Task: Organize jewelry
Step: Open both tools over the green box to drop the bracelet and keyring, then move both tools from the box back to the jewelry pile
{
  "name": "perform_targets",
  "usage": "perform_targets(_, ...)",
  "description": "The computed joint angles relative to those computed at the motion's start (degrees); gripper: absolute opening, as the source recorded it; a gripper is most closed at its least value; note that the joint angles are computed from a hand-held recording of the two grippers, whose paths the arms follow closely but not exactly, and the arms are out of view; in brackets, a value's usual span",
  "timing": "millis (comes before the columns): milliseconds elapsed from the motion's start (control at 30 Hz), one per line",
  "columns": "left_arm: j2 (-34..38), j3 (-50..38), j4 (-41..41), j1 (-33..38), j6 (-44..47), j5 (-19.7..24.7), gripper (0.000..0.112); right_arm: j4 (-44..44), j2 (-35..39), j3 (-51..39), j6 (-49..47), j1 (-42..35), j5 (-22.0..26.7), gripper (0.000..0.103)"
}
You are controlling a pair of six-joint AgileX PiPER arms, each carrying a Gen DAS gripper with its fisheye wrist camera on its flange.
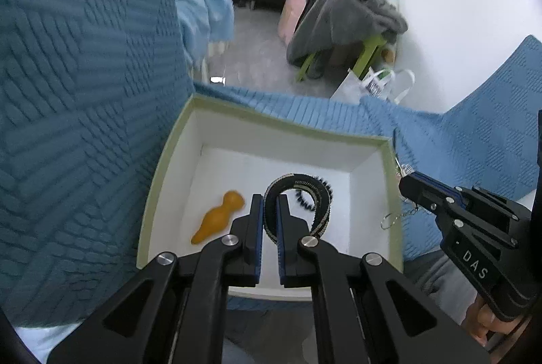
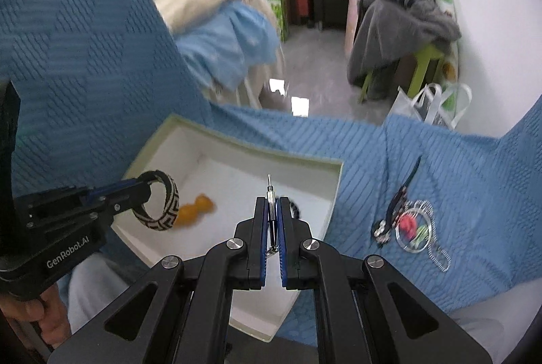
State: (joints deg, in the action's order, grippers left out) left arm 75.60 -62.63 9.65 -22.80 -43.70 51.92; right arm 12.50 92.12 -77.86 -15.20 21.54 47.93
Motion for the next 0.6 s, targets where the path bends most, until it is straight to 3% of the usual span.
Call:
perform_targets(300, 2.1, 3.8, -3.6, 1.5, 1.8, -2.7, 0.007, 0.9, 2.2, 2.9, -0.9, 0.2, -0.3, 0.004)
perform_targets(400, 1.8, 3.1, -2.6, 0.8, 0.9, -1.7, 0.008, 2.8, 1.5, 3.0, -2.4, -0.6, 0.1, 0.011)
perform_targets(467, 1.6, 2.5, -1.9, 0.1, 0.2, -0.6, 0.014, 4.5, 0.7, 3.3, -3.8, -1.2, -0.1, 0.023)
perform_targets(533, 0.9, 1.5, -0.4, -1.1, -1.9, 0.5, 0.031, 7.7, -0.2, 3.4, -6.5, -2.5, 0.2, 0.023)
perform_targets(600, 0.5, 0.0, 2.1, -2.9, -4.2, 1.9, 0.036, 9.7, -1.2, 3.1, -8.1, -3.9, 0.9, 0.023)
